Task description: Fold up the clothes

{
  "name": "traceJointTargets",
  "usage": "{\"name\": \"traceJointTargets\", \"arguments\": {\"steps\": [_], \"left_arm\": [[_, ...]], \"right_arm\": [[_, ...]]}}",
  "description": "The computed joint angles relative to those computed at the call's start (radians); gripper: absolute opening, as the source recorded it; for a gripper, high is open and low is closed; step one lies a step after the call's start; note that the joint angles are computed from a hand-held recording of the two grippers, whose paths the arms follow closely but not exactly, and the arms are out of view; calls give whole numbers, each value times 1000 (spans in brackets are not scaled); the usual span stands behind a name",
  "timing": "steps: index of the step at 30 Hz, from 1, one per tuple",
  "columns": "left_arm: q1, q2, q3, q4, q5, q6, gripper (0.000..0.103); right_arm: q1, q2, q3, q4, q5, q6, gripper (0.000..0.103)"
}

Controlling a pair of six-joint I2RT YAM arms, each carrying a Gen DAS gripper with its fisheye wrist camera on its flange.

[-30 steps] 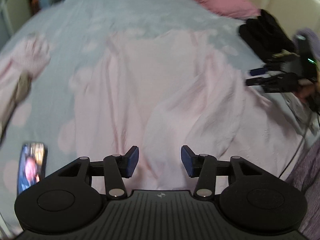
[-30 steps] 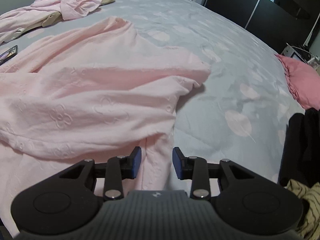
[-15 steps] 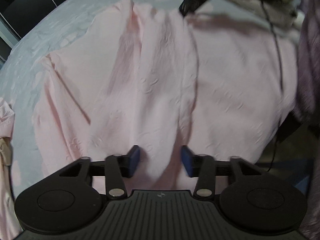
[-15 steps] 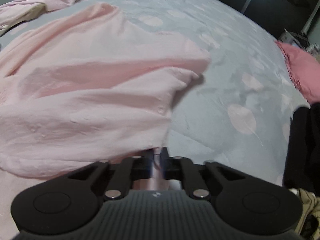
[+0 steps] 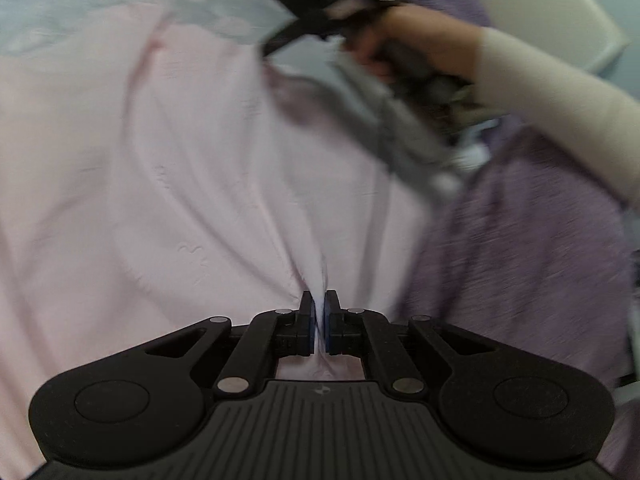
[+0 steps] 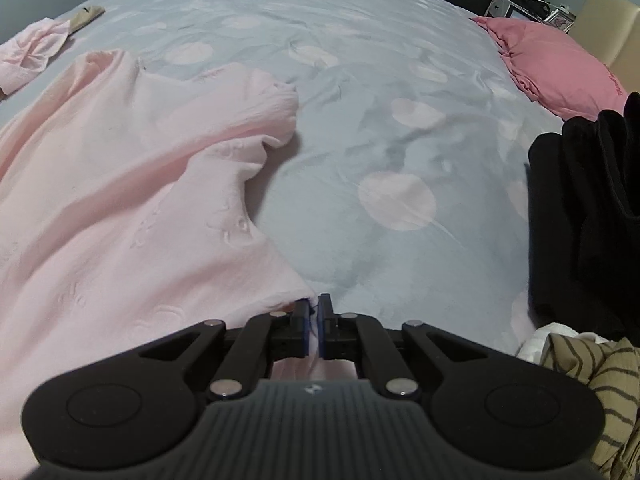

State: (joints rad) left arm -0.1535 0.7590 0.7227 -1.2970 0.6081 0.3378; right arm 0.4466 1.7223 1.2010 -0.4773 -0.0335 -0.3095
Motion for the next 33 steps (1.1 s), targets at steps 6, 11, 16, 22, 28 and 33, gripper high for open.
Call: {"name": "traceJointTargets", "arguments": {"steps": [6, 11, 16, 22, 28, 33], "left_arm": [[-545, -58, -82, 320, -150, -497, 2], [-606, 11, -102, 393, -216, -549, 19], [-441, 2, -13, 248, -208, -387, 44], [-177, 111, 159, 176, -245, -107, 44], [-119, 293, 235, 404, -334, -54, 44], [-139, 487, 269, 608, -405, -61, 44]], "right_arm": [[-28, 3, 7, -12, -15, 1, 5], [-60, -5, 19, -69, -49, -20, 7], [-119, -76, -21, -116, -82, -27, 16], [-242, -216, -116, -162, -314, -4, 21], [-268, -240, -138, -165, -438, 59, 21], [-247, -188, -101, -140, -445, 133, 37]]}}
